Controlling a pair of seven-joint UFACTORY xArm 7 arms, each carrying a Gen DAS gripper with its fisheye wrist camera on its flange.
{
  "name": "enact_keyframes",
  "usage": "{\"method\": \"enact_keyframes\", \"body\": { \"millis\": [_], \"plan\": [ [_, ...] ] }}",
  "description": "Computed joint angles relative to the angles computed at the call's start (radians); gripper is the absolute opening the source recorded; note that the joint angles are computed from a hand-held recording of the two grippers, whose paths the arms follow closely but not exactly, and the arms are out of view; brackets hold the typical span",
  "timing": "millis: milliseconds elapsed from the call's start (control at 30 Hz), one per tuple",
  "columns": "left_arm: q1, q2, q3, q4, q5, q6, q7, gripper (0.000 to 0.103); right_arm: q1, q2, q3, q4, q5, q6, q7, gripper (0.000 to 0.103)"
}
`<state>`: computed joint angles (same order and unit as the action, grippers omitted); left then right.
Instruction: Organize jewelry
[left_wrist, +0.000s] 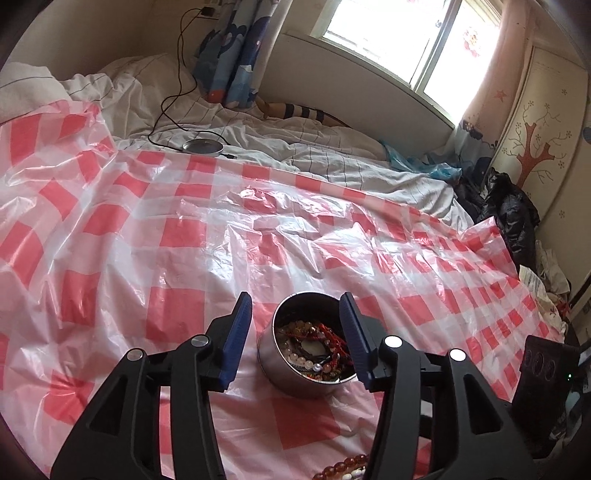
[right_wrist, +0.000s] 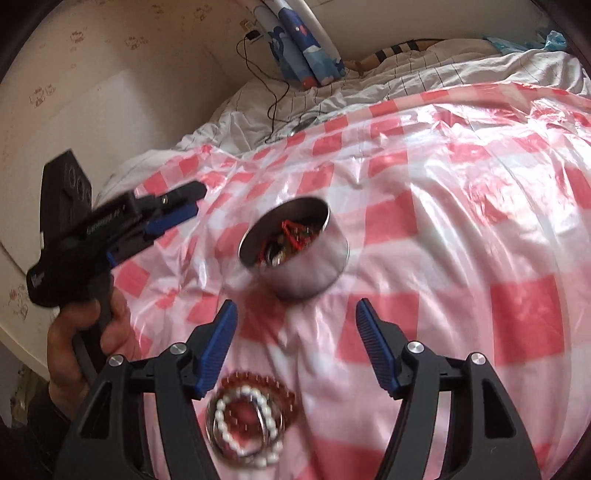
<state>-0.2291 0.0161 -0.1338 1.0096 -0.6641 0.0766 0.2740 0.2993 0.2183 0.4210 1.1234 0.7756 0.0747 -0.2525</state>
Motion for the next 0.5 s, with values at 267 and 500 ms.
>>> {"method": "enact_keyframes", "body": {
  "millis": [267,500],
  "plan": [
    [-0.023,-0.133,0.023,-0.137,0.242,0.060,-0.098,0.056,0.165,-0.109,-0.139,-0.081,-0.390,0.193,0.246,0.038],
    [-0.057,-0.201,0.081,-0.183,0.274,0.116,-0.092,0.059,0.207,-0.049,-0.184,-0.017,-0.614,0.297,0.447,0.010]
  ]
}}
